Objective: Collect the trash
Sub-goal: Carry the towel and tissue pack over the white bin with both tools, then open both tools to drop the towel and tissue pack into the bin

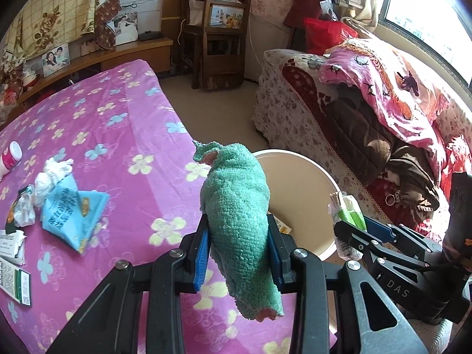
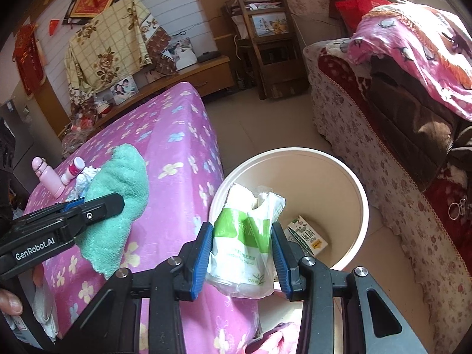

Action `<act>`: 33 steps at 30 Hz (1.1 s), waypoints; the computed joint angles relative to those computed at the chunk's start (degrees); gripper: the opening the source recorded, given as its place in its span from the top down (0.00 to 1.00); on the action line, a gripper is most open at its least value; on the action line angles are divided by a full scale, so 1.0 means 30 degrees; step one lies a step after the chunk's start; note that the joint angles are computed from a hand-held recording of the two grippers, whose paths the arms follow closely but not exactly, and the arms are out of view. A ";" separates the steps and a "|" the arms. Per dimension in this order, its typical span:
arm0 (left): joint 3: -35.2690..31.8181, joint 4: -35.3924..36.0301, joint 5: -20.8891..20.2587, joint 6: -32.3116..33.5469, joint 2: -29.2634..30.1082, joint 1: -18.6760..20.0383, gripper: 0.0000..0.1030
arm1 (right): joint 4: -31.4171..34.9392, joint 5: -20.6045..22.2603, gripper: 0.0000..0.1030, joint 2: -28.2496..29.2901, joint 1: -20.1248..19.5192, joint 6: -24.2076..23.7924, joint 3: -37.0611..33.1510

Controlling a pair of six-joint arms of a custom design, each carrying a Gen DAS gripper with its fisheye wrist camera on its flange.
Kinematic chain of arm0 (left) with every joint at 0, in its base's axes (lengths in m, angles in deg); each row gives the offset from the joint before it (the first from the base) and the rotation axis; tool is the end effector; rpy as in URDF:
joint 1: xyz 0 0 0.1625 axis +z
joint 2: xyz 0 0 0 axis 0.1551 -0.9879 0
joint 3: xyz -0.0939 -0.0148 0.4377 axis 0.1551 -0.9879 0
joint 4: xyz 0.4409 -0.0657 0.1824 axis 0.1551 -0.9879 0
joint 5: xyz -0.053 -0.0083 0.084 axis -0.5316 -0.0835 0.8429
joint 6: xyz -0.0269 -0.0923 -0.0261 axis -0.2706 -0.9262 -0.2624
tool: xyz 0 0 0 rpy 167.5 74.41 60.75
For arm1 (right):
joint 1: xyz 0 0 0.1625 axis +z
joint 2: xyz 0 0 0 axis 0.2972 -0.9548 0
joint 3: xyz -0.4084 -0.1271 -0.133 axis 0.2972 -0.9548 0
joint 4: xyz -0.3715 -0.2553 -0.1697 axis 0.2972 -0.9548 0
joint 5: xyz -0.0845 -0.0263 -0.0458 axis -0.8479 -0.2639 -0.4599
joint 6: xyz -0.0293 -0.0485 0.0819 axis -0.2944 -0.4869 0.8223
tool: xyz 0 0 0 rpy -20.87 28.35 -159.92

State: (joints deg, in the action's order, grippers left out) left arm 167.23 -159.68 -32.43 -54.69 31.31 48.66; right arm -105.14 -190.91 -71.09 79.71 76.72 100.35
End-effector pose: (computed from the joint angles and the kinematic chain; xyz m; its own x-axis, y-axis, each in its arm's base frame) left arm -0.2636 -0.7523 0.1276 -0.7273 0.4727 -0.4976 0.6388 0.7313 -0.2389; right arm 0.1619 -0.6709 0.1849 -0.8514 0.1772 0.4936 -0.2419 0.7025 -0.6694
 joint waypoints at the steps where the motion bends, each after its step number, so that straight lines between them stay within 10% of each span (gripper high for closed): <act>1: -0.0073 0.0032 -0.0031 -0.0038 0.0092 -0.0002 0.65 | 0.0017 0.0013 0.59 -0.0023 -0.0064 0.0035 0.0019; 33: -0.2268 0.0748 -0.1135 -0.0959 0.2343 0.0516 0.63 | 0.0175 -0.0538 0.54 0.0978 -0.1282 0.0698 -0.1288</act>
State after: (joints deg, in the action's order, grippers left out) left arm 160.43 -157.43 -35.83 -57.56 38.34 50.21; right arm -104.62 -192.52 -68.16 75.87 78.81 96.48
